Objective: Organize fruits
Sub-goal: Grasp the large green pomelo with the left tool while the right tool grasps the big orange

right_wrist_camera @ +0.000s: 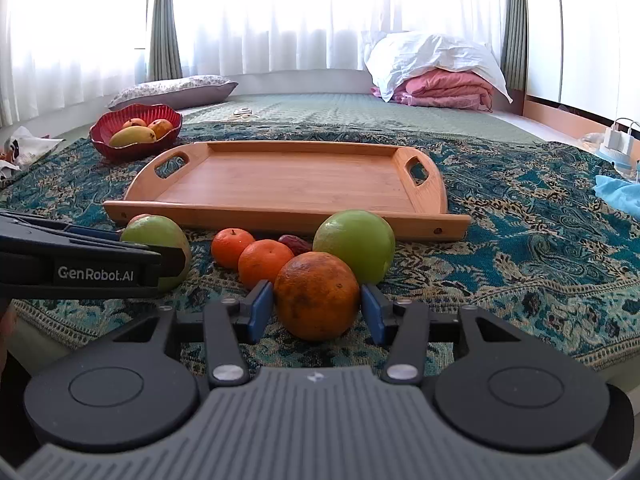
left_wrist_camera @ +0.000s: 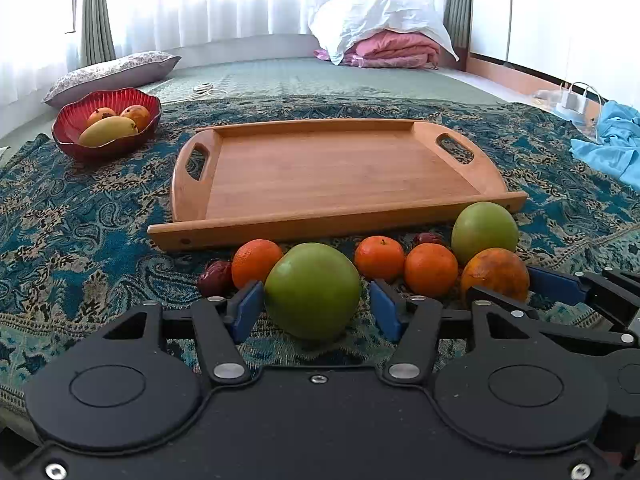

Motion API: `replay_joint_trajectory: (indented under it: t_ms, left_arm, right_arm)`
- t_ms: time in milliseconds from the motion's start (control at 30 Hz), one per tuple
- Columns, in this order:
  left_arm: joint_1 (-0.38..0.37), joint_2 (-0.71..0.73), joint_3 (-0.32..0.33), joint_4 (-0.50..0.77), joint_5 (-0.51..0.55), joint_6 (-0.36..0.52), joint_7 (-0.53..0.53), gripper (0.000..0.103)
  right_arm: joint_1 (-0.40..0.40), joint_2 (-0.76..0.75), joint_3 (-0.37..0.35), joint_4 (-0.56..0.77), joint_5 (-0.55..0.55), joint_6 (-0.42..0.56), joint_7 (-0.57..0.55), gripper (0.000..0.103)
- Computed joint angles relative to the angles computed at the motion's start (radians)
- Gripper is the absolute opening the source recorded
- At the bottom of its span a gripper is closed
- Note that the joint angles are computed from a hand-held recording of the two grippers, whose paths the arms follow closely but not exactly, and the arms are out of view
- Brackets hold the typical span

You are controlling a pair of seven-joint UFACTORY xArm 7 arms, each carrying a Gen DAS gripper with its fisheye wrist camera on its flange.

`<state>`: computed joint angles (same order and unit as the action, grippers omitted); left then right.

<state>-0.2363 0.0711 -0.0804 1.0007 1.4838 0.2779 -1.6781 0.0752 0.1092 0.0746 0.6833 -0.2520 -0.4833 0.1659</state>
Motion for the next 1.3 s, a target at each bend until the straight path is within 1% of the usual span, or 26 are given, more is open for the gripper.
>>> replay_joint_trajectory:
  t_ms: [233,300,567,800,967,1167,1300]
  left_arm:
    - [-0.004,0.020,0.003,0.017,0.006,0.006,-0.002,0.056]
    - [-0.004,0.030,0.007,0.026,0.006,0.002,-0.001,0.058]
    - [-0.011,0.064,0.020,0.050,-0.017,-0.006,0.013,0.060]
    - [-0.027,0.073,0.026,0.058,0.004,0.014,0.007,0.060]
    - [-0.033,0.067,0.023,0.052,0.021,0.043,-0.009,0.056]
    - [-0.031,0.066,0.018,0.048,0.034,0.047,-0.014,0.056]
    - [-0.034,0.069,0.015,0.047,0.021,0.062,-0.003,0.057]
  right_arm:
    - [0.000,0.004,0.001,0.003,0.000,-0.003,-0.006,0.054]
    - [0.003,0.006,0.000,0.004,0.008,-0.004,-0.013,0.054]
    - [0.006,0.009,0.001,0.006,0.020,-0.006,-0.022,0.054]
    - [0.006,0.009,0.002,0.006,0.021,-0.005,-0.023,0.054]
    - [0.007,0.010,0.002,0.006,0.024,-0.006,-0.026,0.054]
    - [0.001,0.015,0.004,0.013,0.012,0.001,-0.007,0.055]
    - [-0.001,0.022,0.005,0.018,0.010,0.003,-0.003,0.055]
